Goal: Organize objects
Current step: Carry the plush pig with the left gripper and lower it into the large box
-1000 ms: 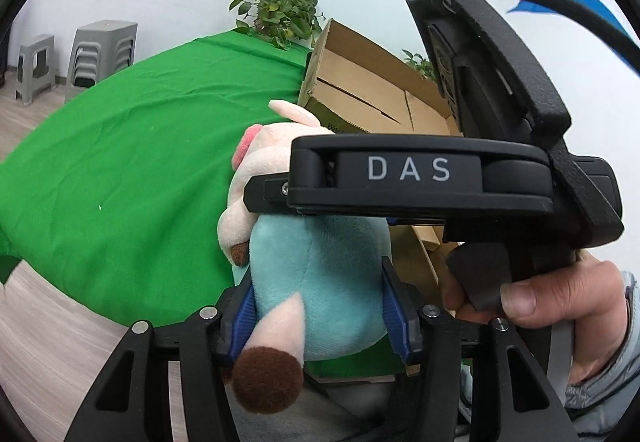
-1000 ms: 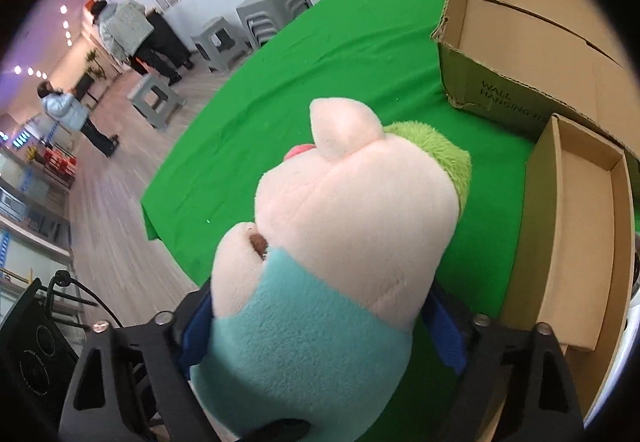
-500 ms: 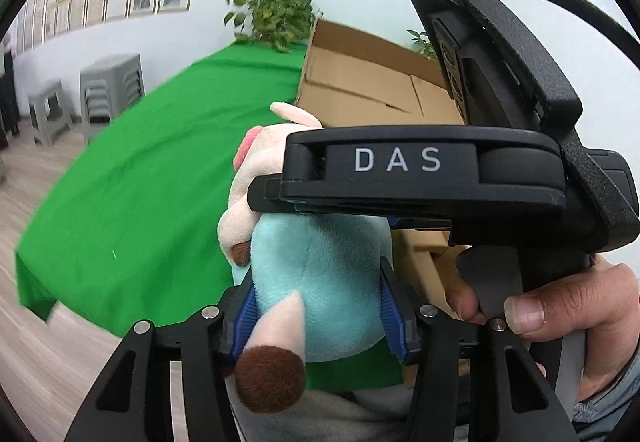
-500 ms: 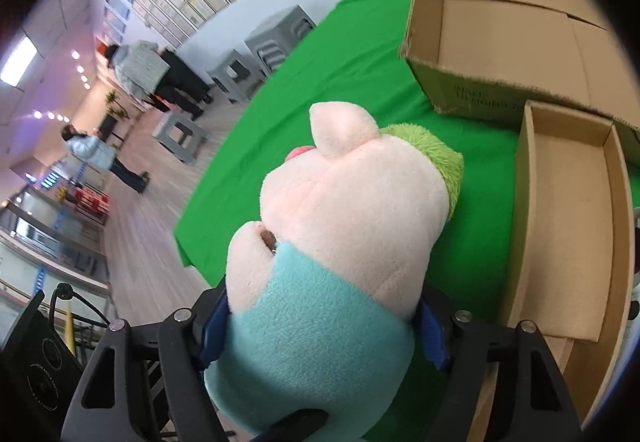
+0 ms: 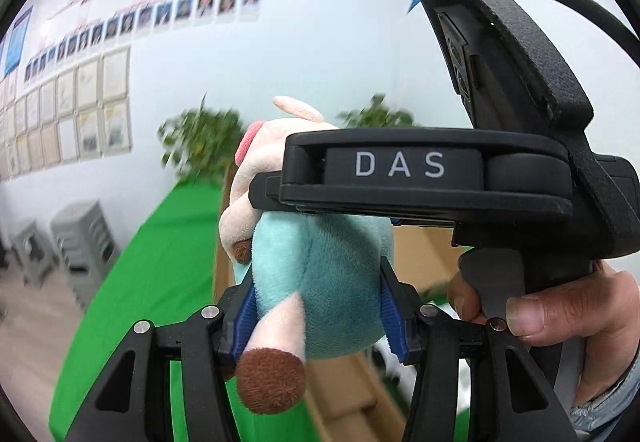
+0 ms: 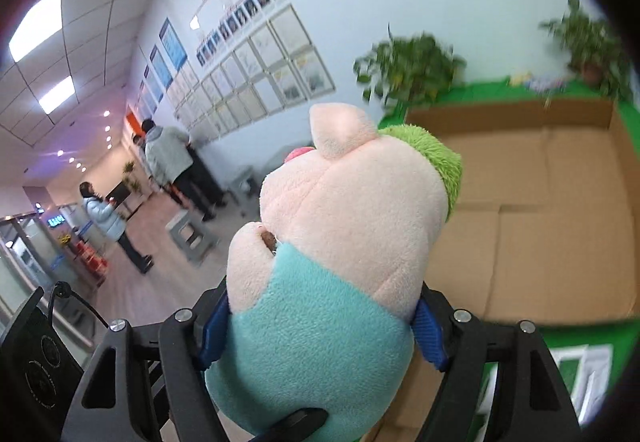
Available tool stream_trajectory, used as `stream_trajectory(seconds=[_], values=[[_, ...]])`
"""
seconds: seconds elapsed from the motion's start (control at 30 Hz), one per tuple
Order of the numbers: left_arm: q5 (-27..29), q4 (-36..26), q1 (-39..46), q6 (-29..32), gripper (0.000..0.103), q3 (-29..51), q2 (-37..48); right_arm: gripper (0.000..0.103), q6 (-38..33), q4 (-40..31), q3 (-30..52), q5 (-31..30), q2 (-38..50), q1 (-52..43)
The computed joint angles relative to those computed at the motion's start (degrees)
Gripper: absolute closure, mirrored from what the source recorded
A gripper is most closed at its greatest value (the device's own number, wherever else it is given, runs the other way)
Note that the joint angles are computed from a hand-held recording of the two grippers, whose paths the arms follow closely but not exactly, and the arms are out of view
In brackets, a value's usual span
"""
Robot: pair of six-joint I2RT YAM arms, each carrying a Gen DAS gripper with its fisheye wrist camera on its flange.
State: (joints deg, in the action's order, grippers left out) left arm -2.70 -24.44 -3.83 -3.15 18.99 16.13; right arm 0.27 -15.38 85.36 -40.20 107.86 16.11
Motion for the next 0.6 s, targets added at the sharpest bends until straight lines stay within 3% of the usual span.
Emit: stream_trajectory(seconds=[0.07, 0.3, 0.47, 0.6], values=[[3.7, 9.7, 2.5, 1.4, 0.053, 1.2, 8.9, 0.028, 0.8, 1.6, 1.4, 0.9, 0.1, -0.4], [11.0, 28.5, 7.2, 3.3, 0.053, 7.2, 29.7, 0.028, 2.5, 3.9, 10.5, 5.3, 5.5, 0.4], [18.0, 33.6, 13.1, 3.9, 0.053, 13.3, 39.2, 0.028, 2.2, 3.6, 15.4, 6.4, 8.4, 0.2], [22.7, 39.1, 17.2, 3.8, 0.053, 22.5, 53.9, 0.028, 1.6, 1.3, 21.3, 5.5, 11.9, -0.5]])
